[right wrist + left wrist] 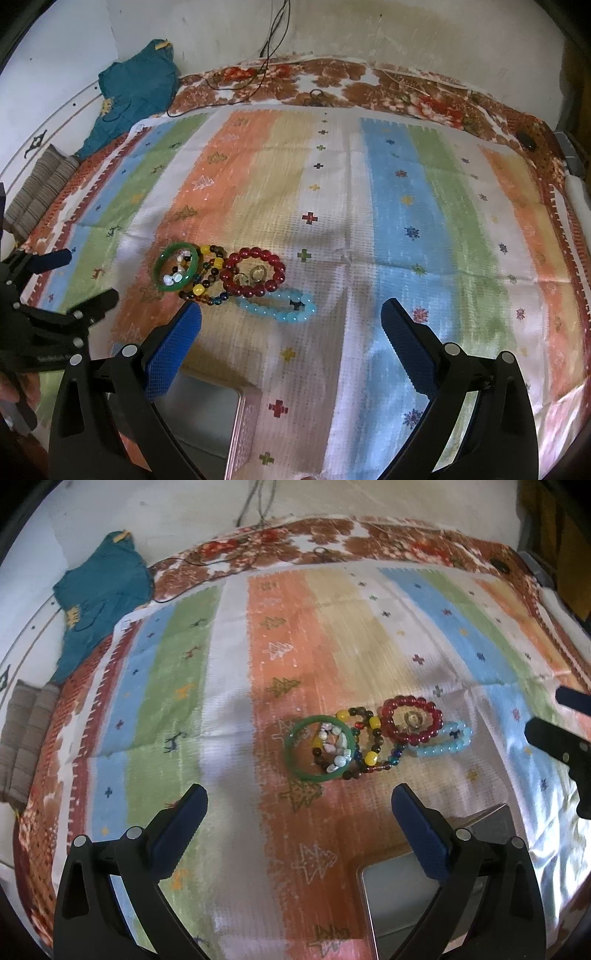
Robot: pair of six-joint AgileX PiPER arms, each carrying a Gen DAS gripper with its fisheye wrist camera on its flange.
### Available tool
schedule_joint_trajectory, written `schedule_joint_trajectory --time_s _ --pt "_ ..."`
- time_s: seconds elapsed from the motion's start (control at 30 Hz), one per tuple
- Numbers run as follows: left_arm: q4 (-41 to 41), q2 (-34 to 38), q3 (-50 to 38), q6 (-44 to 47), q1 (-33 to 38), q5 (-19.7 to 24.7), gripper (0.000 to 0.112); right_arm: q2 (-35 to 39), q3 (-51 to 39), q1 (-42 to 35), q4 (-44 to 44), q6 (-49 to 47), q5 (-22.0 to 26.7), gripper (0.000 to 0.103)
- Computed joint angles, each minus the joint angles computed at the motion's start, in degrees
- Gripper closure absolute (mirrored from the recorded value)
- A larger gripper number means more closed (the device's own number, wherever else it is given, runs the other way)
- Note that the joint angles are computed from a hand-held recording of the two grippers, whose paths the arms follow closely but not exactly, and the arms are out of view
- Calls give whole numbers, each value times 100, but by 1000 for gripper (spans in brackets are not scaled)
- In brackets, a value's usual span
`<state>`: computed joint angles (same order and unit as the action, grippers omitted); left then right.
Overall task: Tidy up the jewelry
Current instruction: 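Move both open grippers toward the bracelets beside the silver tin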
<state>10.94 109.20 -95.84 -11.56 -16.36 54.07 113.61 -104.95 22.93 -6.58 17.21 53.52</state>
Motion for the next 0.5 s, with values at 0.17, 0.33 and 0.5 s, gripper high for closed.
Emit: schedule_joint_trajectory --time_s 0.17,0.33,0.5 --pt "-38 318 -228 137 -1 76 15 420 -515 -2 29 -63 279 4" --pt "-100 608 -507 292 55 190 17 710 -866 3 23 -91 437 4" --pt "-440 831 -796 565 117 314 21 1085 -1291 -29 46 -175 669 5"
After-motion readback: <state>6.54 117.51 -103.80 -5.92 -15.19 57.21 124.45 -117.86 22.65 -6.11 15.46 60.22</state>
